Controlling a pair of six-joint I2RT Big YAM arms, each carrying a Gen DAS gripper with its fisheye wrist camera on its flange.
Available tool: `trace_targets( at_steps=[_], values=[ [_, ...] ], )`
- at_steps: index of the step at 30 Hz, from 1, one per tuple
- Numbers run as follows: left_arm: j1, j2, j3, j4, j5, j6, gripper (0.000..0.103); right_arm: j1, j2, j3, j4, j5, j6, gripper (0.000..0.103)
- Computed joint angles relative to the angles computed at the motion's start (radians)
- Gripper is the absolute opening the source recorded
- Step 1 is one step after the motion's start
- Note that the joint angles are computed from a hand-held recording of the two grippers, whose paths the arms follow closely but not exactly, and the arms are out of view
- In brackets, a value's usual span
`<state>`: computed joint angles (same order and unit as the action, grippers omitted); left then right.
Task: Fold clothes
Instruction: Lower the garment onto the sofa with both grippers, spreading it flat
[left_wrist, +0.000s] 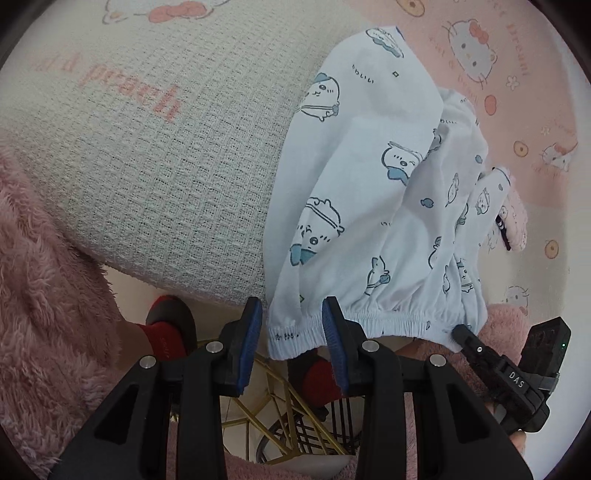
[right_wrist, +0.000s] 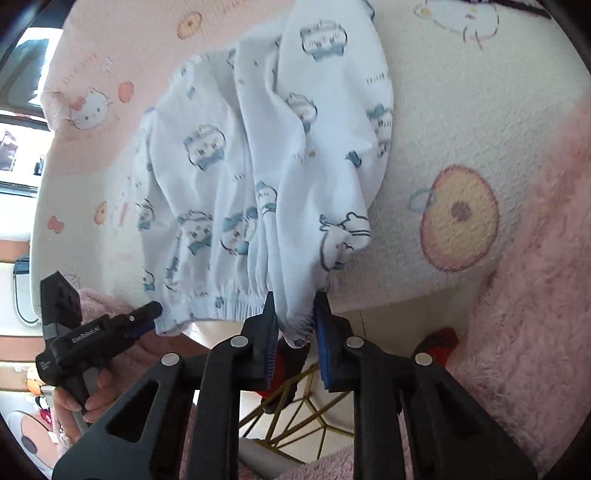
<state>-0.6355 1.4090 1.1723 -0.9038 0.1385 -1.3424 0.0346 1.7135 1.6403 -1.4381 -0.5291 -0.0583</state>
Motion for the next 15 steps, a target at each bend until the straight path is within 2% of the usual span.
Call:
trace_targets(
  at_steps=[3,6,7,11,12,13,14,15],
  values=[
    [0.006,0.017,-0.001,-0.014,0.032,0.010,0.035,-0.005,0.010,-0.003,0.018,0.008,0.015,0.015],
    [0.015,0.034,-0.014,0.024,0.092,0.031,0.037,0.010,0.023,-0.007,0.027,0.030,0.036,0.015],
    [0.012,0.041,-0.006,0.011,0.095,0.041,0.038,0.015,0.029,-0.007,0.029,0.036,0.042,0.015],
    [-0.010,0.074,0.057,-0.050,0.072,0.045,0.038,0.034,0.093,0.033,-0.040,0.027,0.017,0.034],
    [-0.016,0.078,0.072,-0.047,0.064,0.033,0.036,0.040,0.087,0.030,-0.028,0.028,0.006,0.033],
    [-0.021,0.082,0.086,-0.046,0.056,0.023,0.034,0.047,0.082,0.027,-0.017,0.029,-0.005,0.033],
    [-0.018,0.080,0.091,-0.050,0.047,0.025,0.027,0.054,0.077,0.024,-0.005,0.031,-0.015,0.018],
    [-0.016,0.069,0.092,-0.043,0.028,0.029,0.017,0.060,0.073,0.021,0.006,0.029,-0.026,0.013]
  ],
)
